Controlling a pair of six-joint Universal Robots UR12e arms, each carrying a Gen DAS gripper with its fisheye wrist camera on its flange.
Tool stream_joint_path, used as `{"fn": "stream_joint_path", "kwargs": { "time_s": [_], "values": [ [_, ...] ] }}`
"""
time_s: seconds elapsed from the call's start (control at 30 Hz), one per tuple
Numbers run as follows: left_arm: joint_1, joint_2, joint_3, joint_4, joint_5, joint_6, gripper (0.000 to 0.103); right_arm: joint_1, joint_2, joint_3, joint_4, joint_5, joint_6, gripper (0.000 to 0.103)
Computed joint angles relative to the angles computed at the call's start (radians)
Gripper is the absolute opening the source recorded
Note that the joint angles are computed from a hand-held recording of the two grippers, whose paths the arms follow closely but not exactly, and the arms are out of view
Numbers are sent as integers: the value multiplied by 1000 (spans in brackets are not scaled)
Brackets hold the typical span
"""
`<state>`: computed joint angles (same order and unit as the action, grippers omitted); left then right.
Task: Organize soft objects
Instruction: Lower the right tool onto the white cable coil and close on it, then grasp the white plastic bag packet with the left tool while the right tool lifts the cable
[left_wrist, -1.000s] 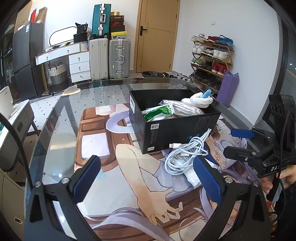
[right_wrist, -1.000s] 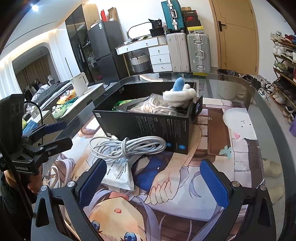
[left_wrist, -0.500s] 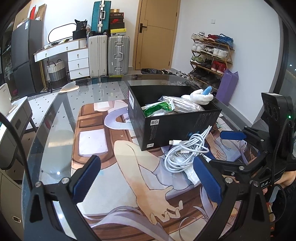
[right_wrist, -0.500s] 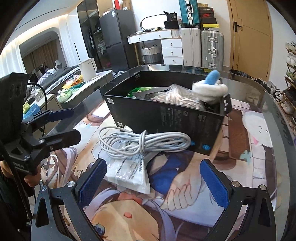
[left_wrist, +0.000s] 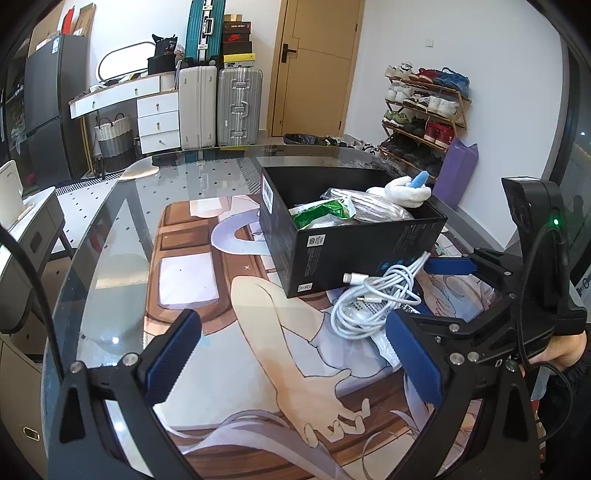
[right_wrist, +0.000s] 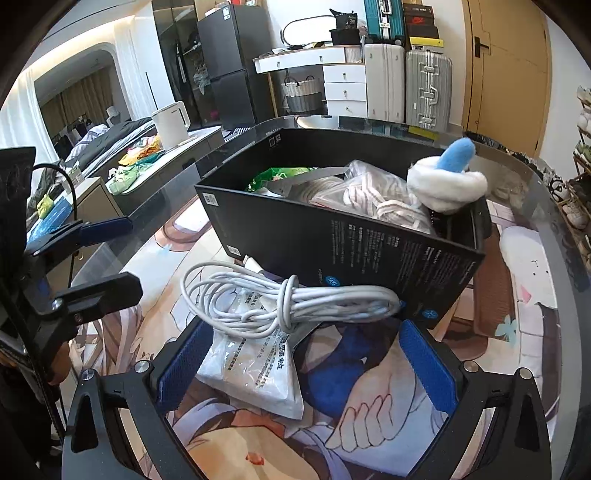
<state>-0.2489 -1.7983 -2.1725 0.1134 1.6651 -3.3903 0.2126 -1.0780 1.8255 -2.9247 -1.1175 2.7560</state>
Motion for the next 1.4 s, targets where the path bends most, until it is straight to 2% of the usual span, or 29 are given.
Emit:
{"fn": "stream_joint_path", "kwargs": {
  "time_s": [0.2,0.63,0.73,0.77,0.87,1.4],
  "values": [
    [6,-3,-1,-5,-10,0,101,-1,12,-16,9,-3,31,102],
    [11,-11,0,-24,-20,-5,101,-5,8,-15,20,21,27,101],
    [11,-10,0,-25,-21,-5,101,-11,5,-6,-3,40,27,86],
    [11,-10,0,-25,-21,-5,101,-14,3,-2,-7,48,31,76],
    [10,-10,-1,-25,-23,0,101,-24,2,7,-21,66,47,63],
    [3,-10,6,-43,-33,11,101,-97,-38,76,-55,75,67,63]
  ]
}}
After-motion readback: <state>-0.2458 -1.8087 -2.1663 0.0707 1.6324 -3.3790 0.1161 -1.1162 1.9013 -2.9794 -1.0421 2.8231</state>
